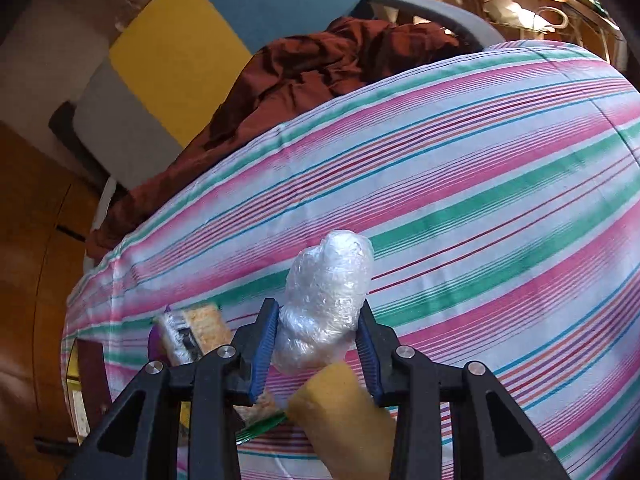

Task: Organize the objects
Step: 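Grasp the beige knit sock with left gripper while right grasps another plastic bag, then carry the sock and plastic bag over the gold tray with both grippers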

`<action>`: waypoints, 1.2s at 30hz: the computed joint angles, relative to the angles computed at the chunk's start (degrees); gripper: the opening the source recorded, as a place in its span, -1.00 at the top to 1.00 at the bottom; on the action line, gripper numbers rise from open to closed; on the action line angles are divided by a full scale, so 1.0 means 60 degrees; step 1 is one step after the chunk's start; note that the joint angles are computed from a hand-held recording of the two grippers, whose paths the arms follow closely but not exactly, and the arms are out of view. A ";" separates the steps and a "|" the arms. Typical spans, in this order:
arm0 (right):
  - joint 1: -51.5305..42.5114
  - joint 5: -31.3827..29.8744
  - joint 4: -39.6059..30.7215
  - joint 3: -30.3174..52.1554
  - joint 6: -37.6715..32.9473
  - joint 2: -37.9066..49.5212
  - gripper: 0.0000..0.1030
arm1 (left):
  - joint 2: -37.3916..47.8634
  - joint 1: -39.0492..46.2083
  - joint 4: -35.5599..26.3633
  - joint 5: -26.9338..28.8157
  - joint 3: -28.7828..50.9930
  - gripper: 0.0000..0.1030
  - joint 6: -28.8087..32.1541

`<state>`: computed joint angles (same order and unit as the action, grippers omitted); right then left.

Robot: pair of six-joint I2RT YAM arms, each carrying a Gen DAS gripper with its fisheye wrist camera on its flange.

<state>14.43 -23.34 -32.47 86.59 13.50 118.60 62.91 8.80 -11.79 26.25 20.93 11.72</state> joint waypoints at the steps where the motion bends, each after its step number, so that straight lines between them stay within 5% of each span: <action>1: 0.0149 0.0045 -0.0136 0.0110 -0.0201 0.0071 0.29 | -0.0015 -0.0011 -0.0031 -0.0025 0.0018 -0.22 -0.0013; 5: 0.0381 0.0608 -0.0226 0.0130 -0.0297 0.0115 0.30 | -0.0336 0.0019 -0.0424 -0.0125 0.0035 0.03 -0.0059; 13: 0.0654 0.1565 -0.0310 0.0348 -0.0532 0.0279 0.32 | -0.1649 0.0389 -0.2021 -0.0272 -0.0018 0.09 0.0293; 21: 0.0741 0.1213 0.0891 -0.0611 -0.0374 -0.0787 0.33 | -0.2837 0.1739 -0.3910 -0.0315 0.0166 0.09 0.1270; 36: 0.2234 0.2232 0.0331 -0.1170 -0.0377 -0.2657 0.33 | -0.3325 0.5834 -0.6737 0.2032 0.1690 0.09 0.4299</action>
<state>27.84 -9.94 -30.49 79.57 11.24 102.66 42.96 43.81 -52.22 38.44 31.07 37.51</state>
